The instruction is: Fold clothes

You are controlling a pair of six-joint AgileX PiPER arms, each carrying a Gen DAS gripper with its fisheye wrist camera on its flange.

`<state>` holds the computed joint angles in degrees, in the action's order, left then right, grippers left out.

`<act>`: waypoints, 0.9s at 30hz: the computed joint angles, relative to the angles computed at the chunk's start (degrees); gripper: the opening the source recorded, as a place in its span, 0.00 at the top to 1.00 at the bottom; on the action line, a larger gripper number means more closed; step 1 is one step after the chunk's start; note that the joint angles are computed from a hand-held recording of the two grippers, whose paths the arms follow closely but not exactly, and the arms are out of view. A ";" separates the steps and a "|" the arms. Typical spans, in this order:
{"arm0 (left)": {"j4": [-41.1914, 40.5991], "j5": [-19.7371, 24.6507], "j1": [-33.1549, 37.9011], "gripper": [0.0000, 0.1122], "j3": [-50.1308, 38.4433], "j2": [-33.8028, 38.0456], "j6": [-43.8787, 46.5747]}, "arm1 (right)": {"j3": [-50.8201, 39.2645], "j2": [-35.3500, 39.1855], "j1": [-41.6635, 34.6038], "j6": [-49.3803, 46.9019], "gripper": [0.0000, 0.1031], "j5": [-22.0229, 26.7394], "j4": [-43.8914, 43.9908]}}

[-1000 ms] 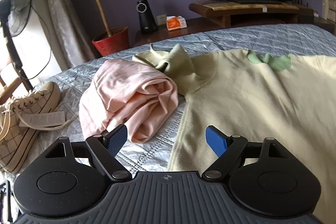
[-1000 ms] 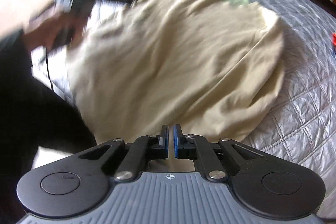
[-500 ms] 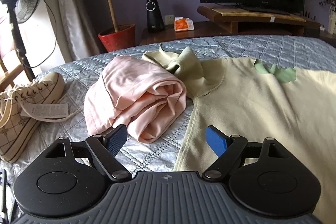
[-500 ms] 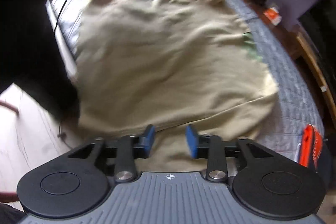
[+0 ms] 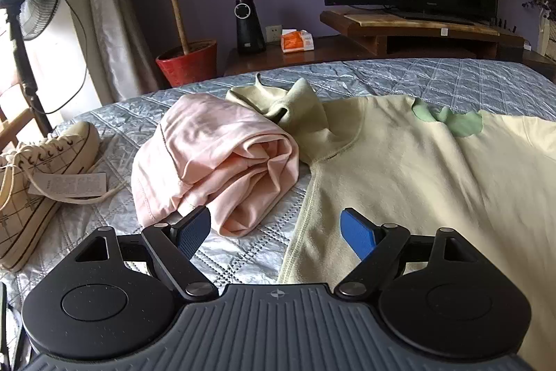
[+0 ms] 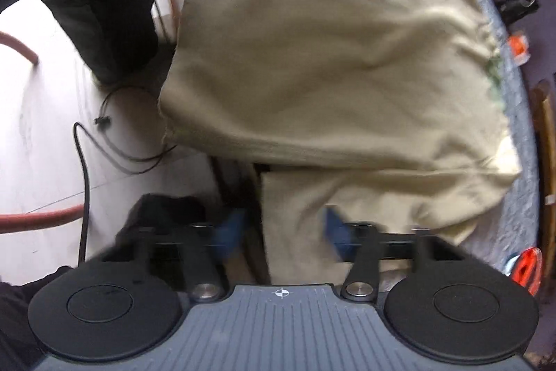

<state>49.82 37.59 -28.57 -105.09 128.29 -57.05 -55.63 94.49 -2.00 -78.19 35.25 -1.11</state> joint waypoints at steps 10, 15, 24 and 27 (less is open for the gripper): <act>-1.29 0.70 -0.18 0.23 -1.48 1.03 2.20 | -17.80 7.73 -8.26 1.33 0.95 22.78 13.39; -1.55 1.19 -0.27 0.23 -1.93 1.44 2.76 | -23.96 11.37 -12.92 6.37 0.95 26.54 18.89; -1.83 1.58 -0.57 0.23 -2.75 2.01 3.71 | -24.54 11.93 -14.22 5.61 0.93 26.06 20.19; -1.91 1.77 -0.62 0.23 -2.95 2.18 4.02 | -20.97 10.41 -11.67 4.12 0.89 21.76 17.12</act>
